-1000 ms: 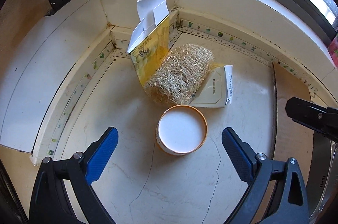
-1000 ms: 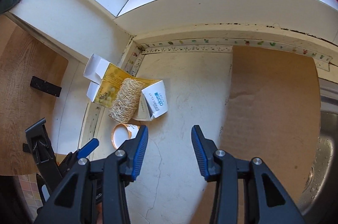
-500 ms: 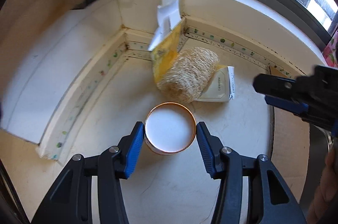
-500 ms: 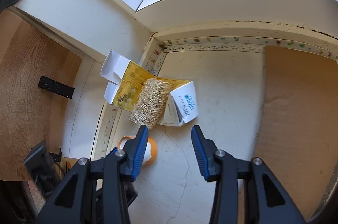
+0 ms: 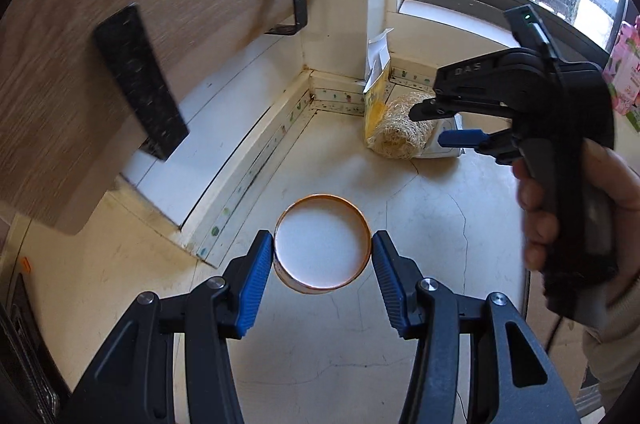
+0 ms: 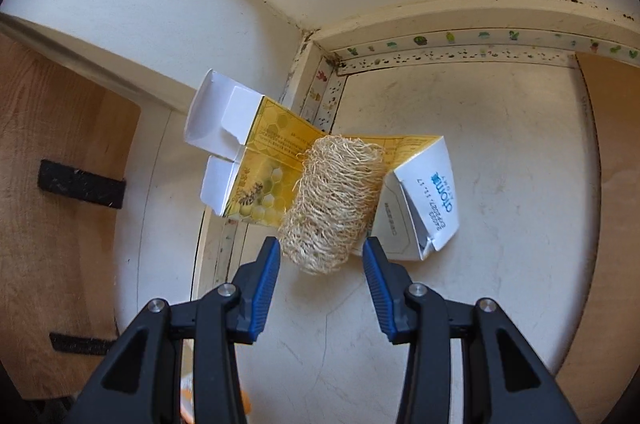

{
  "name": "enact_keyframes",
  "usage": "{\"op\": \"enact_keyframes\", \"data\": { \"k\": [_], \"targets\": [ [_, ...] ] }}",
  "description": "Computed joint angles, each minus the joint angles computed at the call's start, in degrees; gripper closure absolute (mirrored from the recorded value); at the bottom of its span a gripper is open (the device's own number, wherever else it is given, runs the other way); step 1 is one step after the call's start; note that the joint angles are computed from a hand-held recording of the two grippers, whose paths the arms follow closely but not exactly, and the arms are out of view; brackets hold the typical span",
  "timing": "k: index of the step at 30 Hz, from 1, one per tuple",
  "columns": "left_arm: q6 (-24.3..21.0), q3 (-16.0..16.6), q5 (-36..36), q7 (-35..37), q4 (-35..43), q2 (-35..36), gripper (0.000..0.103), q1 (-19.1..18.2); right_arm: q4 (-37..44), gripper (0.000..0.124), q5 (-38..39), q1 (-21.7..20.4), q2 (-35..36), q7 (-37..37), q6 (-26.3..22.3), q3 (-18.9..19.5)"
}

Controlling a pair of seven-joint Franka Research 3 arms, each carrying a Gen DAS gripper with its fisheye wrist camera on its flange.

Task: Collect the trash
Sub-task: 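Grasp the white cup with the left tool while the right tool grasps the loofah, then carry the white cup and loofah down toward the floor bin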

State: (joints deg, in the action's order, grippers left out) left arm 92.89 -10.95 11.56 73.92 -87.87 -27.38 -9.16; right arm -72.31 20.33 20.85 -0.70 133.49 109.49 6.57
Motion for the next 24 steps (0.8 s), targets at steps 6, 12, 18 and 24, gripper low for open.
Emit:
{"op": "enact_keyframes", "data": {
  "k": [6,12,18,24],
  "targets": [
    [-0.4,0.4,0.2,0.2,-1.0,-1.9,0.054,0.2,0.2,0.081,-0.8,0.5,1.7,3.5,1.0,0.3],
    [-0.8,1.3,-0.6,-0.2,-1.5,-3.3,0.054,0.6,-3.5,0.081,0.5,0.8,0.7,4.3,5.1,0.3],
    [-2.0,1.2,-0.7,-0.3,-1.8,-4.3,0.054,0.8,-8.1,0.087,-1.4,1.0,-2.2,4.5,9.2,0.7],
    [-2.9,1.1,-0.8,-0.5,-1.5,-5.1,0.054,0.6,-13.0,0.100,-1.6,0.9,-7.8,3.8,9.7,1.1]
  ]
}}
